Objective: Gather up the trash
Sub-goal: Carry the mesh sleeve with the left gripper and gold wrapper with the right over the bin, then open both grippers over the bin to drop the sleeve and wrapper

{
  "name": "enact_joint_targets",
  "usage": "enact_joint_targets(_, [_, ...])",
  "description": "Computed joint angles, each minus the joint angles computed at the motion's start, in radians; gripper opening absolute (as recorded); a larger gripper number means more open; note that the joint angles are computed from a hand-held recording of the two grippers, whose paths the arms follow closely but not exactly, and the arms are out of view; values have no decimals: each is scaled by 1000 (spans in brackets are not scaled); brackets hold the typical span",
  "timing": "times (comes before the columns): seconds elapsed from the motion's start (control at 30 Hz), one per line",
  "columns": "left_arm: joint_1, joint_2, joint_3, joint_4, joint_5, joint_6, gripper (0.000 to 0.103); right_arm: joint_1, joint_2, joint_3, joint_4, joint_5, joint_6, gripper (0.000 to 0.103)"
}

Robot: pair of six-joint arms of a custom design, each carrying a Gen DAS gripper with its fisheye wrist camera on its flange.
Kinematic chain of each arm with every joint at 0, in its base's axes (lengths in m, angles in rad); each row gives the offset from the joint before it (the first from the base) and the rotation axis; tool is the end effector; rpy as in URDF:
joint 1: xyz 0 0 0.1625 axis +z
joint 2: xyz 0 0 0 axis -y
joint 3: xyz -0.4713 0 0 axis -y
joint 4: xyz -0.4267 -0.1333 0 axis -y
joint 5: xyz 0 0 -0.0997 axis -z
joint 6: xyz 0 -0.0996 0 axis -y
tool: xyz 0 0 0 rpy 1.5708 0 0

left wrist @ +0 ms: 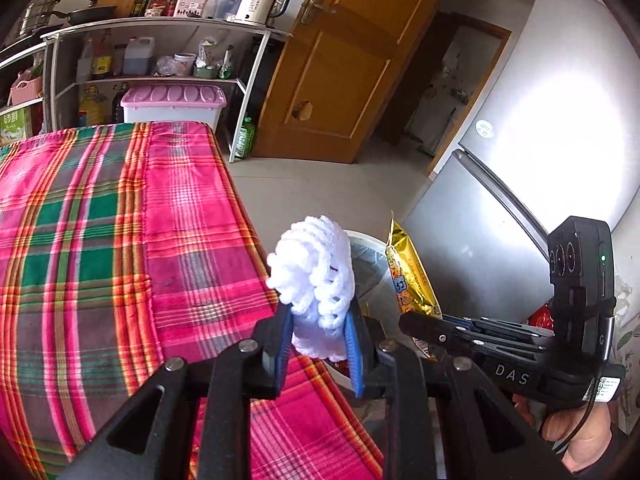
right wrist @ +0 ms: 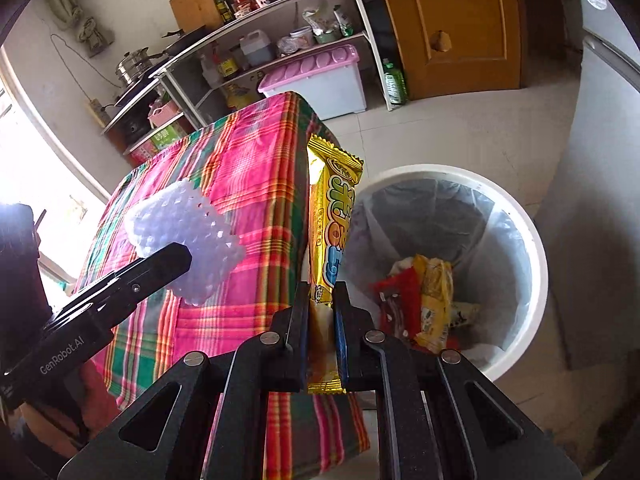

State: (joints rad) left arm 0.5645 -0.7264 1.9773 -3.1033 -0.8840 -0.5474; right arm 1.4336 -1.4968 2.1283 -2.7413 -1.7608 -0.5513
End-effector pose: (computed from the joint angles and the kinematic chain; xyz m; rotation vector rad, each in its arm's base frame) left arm -0.4049 -0.4889 0.0242 0.4783 2.6464 -0.9447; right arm 0.0430 -0.5258 0.3478 0.4888 -2.6748 0.6194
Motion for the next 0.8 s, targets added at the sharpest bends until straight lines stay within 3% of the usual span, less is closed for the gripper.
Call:
enact_joint_targets(0.33, [49, 100, -122, 47, -87, 56, 26, -66, 27, -33, -8, -19, 38, 11])
enact_joint_targets(0.57, [66, 141, -175, 84, -106, 75, 29, -83, 50, -44, -37, -31, 59, 17])
enact_joint_targets(0.73, [78, 166, -205, 117, -116, 66, 37, -89, 61, -48, -52, -38, 65, 36])
enact_joint_targets(0.8, [86, 171, -215, 128, -128, 63, 40, -91, 60, -49, -55, -36, 60, 37])
